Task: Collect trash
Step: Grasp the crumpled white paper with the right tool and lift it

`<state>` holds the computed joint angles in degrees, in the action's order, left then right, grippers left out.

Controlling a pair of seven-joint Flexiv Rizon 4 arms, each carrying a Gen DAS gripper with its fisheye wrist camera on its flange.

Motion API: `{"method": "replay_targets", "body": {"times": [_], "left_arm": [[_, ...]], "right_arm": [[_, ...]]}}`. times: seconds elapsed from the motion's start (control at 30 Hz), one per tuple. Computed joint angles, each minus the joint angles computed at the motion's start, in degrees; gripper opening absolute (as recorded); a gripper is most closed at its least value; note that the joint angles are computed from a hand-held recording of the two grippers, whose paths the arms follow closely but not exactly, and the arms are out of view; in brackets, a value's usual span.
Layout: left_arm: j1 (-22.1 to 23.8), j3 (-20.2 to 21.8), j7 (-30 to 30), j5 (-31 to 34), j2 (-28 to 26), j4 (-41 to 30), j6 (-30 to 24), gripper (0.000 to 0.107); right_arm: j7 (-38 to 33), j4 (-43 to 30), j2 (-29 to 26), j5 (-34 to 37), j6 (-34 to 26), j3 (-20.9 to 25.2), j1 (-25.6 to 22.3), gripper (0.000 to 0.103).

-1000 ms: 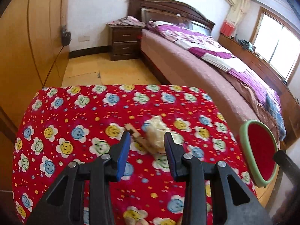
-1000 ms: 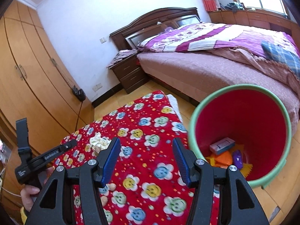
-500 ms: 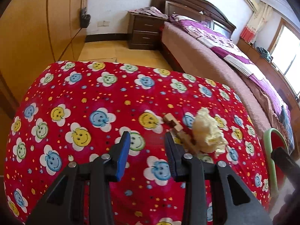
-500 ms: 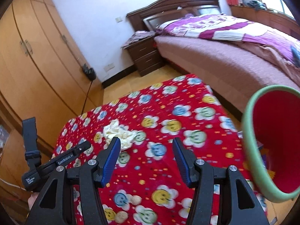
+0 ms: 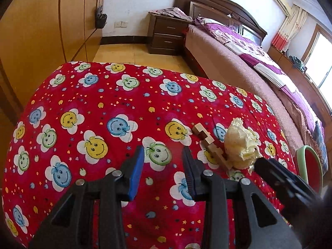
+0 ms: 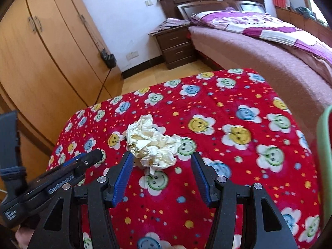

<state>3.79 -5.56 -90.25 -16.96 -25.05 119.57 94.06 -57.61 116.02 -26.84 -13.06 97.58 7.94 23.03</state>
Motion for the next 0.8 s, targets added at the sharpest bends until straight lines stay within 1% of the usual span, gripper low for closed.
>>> {"method": "replay_targets", "body": {"times": [0.1,0.23,0.3,0.33,0.37,0.47,0.5,0.57,0.67,0.73,0.8], "left_arm": [[0.56,-0.53,0.03,-0.13,0.18,0.43,0.06,0.037],[0.68,-0.61,0.13,-0.17,0.07,0.23,-0.16,0.037],[0.54,-0.46,0.21,-0.08,-0.03,0.08,-0.15,0.037],[0.13,-0.08,0.06,-0.02,-0.05,0.02,-0.18,0.037],[-0.06,0.04,0.0,0.01,-0.09,-0.05,-0.17,0.037],[-0.71,0.49,-0.14,0.21,-0.16,-0.25,-0.33,0.037],[-1.06,0.74,-0.28,0.26,-0.16,-0.31,-0.42,0.037],[-1.49,1.01,-0.35,0.38,-0.14,-0.55,-0.79,0.037],[-2.92,2.14,-0.53,0.8,-0.05,-1.14,-1.56,0.037],[-3.64,2.46,-0.55,1.01,-0.08,-1.8,-2.31,0.037],[-3.42,1.82,0.09,1.04,0.05,-2.2,-3.25,0.037]], "right_arm": [[-0.46,-1.58,-1.63,-0.25,-0.38,1.46,-1.05,0.059],[-1.38,-3.31,-3.51,-0.25,-0.76,4.58,-3.68,0.057],[-2.52,-3.99,-4.51,-0.42,-0.25,7.2,-5.96,0.039],[-3.19,-4.14,-4.87,-0.54,0.31,8.47,-7.06,0.036],[-3.49,-4.08,-4.86,-0.59,0.71,8.7,-7.27,0.029],[-3.78,-3.06,-4.13,-0.46,2.84,5.97,-4.97,0.019],[-3.77,-2.68,-3.93,-0.29,3.75,5.59,-4.79,0.011],[-3.27,-2.24,-3.57,0.13,4.61,4.71,-4.36,0.01],[-2.5,-1.12,-2.79,0.81,6.83,4.41,-5.01,0.01],[-1.97,-0.04,-1.8,2.05,8.59,1.86,-3.35,0.01],[-1.46,0.75,-1.1,3.02,10.2,0.7,-2.96,0.01]]}}
